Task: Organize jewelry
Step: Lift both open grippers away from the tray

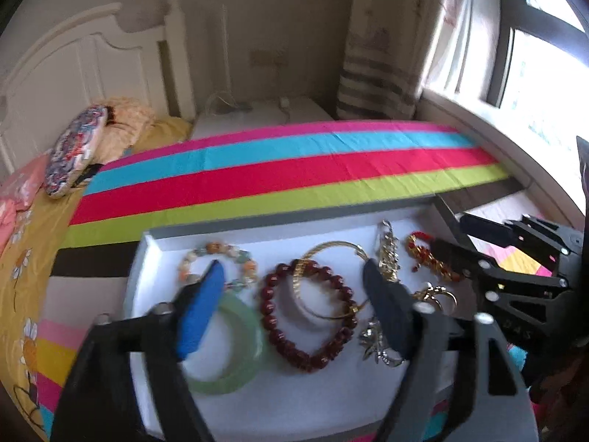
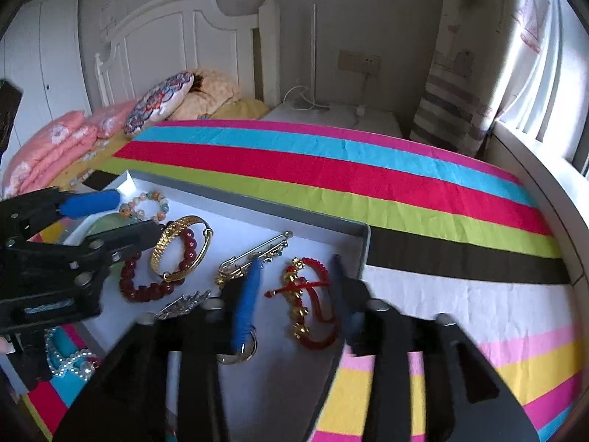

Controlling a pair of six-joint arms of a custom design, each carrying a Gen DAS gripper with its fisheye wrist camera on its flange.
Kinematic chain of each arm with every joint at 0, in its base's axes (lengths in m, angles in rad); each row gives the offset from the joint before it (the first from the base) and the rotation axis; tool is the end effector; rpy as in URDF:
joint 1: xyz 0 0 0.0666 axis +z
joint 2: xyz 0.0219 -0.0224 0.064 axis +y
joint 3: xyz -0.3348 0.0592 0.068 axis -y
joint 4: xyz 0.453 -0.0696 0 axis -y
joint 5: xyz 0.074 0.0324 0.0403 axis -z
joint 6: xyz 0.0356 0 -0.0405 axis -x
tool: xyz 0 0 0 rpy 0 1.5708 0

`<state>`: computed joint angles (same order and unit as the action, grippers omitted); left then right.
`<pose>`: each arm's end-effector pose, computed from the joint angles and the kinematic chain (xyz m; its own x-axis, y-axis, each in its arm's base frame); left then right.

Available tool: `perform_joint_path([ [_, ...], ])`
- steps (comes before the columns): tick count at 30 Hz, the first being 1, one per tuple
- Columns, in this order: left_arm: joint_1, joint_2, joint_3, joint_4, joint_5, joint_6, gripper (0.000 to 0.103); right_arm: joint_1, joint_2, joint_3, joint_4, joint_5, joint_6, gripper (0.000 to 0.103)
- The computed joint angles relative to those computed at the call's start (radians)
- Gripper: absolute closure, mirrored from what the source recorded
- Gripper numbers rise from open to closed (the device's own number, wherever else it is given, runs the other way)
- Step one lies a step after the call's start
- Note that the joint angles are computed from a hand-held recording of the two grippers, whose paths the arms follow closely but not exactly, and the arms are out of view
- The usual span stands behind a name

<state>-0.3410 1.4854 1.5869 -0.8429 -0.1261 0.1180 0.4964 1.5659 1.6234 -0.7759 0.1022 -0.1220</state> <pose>0.5595 -0.1942 0.4419 -0.6608 0.1106 -0.7424 0.1677 0.9858 -0.0025 0.5495 0.2930 0.4196 -0.6239 -0.2002 -0.7554 -0.3328 0.9427 0.0250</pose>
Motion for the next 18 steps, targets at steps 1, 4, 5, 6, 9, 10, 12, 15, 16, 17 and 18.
perform_joint_path([
  [1,0.004,-0.014,-0.012,0.000,0.001,0.007,0.023,-0.003,-0.015,-0.015,0.010,-0.012,-0.005,0.057],
  [4,0.020,-0.066,-0.057,0.010,0.014,0.028,0.018,-0.003,-0.057,-0.055,0.032,-0.028,-0.018,0.056],
  [5,0.024,-0.089,-0.077,0.017,0.012,0.032,0.015,-0.002,-0.081,-0.079,0.045,-0.035,-0.026,0.054],
  [6,0.028,-0.124,-0.111,0.032,0.005,0.038,0.013,-0.004,-0.100,-0.097,0.056,-0.043,-0.031,0.051],
  [9,0.039,-0.229,-0.212,0.081,-0.011,0.053,0.003,-0.001,-0.175,-0.176,0.096,-0.064,-0.047,0.040],
  [10,0.042,-0.264,-0.247,0.093,-0.019,0.053,0.003,0.002,-0.204,-0.207,0.107,-0.076,-0.046,0.039],
  [12,0.052,-0.339,-0.323,0.108,-0.032,0.046,0.003,0.009,-0.247,-0.255,0.120,-0.088,-0.042,0.034],
  [15,0.070,-0.425,-0.412,0.097,-0.038,0.049,0.003,0.029,-0.300,-0.312,0.122,-0.090,-0.039,0.029],
  [16,0.078,-0.449,-0.437,0.092,-0.035,0.052,0.003,0.037,-0.316,-0.329,0.124,-0.089,-0.038,0.029],
  [17,0.083,-0.467,-0.457,0.092,-0.037,0.054,0.003,0.043,-0.328,-0.342,0.123,-0.093,-0.038,0.029],
  [18,0.088,-0.488,-0.478,0.093,-0.040,0.057,0.003,0.047,-0.335,-0.351,0.123,-0.098,-0.040,0.028],
])
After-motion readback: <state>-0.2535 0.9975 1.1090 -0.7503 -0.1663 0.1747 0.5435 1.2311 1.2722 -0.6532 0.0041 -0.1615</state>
